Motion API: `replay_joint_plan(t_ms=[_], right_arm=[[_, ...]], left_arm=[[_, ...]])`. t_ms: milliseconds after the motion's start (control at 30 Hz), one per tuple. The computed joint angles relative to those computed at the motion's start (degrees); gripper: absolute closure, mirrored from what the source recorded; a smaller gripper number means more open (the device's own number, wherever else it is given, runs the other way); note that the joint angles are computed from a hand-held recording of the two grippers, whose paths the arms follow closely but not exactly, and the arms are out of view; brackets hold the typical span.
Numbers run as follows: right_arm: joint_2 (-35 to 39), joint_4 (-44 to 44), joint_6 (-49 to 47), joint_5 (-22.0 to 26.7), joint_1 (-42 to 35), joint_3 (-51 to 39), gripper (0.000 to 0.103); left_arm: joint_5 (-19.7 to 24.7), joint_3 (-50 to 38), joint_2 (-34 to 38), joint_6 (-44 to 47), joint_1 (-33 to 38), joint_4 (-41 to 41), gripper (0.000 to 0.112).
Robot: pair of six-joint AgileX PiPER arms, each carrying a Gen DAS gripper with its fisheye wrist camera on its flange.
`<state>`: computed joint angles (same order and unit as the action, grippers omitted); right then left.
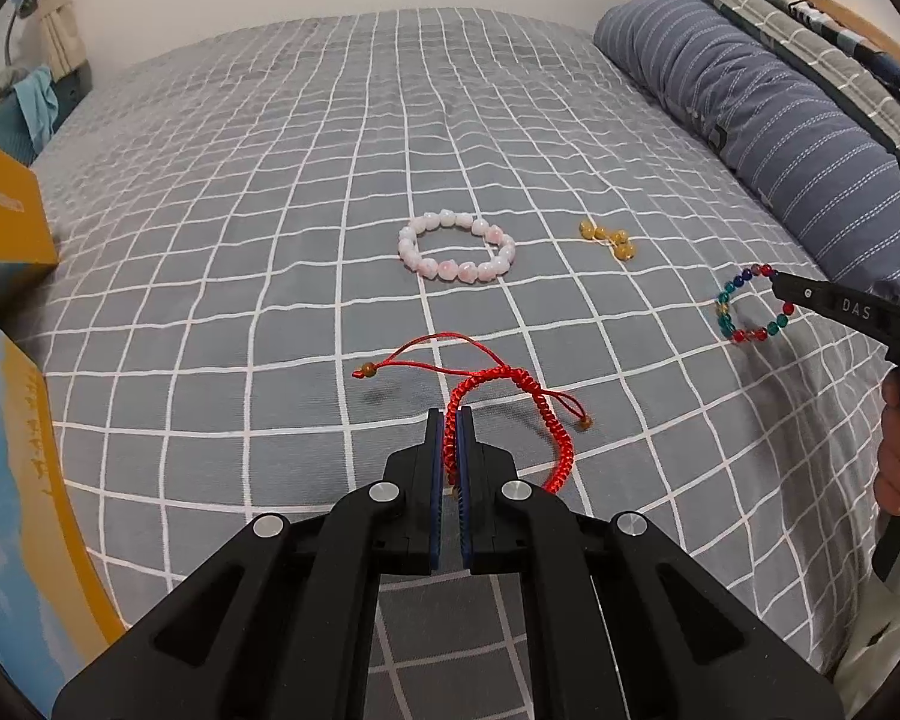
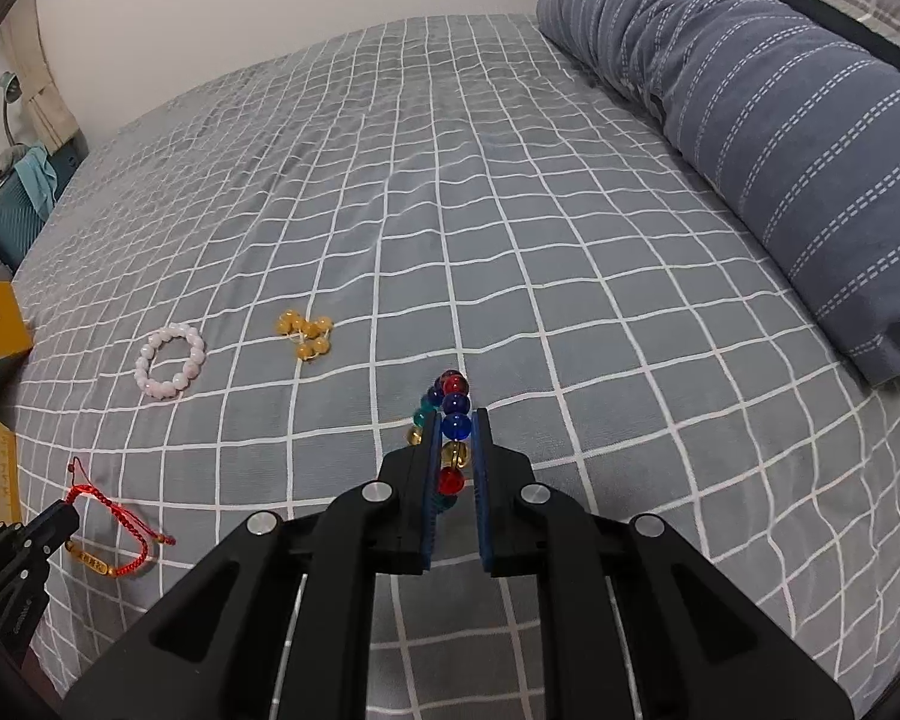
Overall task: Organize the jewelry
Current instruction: 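Lift both bracelets and carry them over the open white box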
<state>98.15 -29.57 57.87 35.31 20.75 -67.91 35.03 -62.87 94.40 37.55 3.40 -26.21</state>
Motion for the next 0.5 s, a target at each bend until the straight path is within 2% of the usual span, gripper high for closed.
replay_joint_plan(t_ms=[500], right_arm=[[-5.4, -2.3, 3.6, 2.6, 4.1, 2.2, 0.094]], left_arm=[[1.6, 1.5, -5.3, 1.7, 2.5, -1.1, 0.109]])
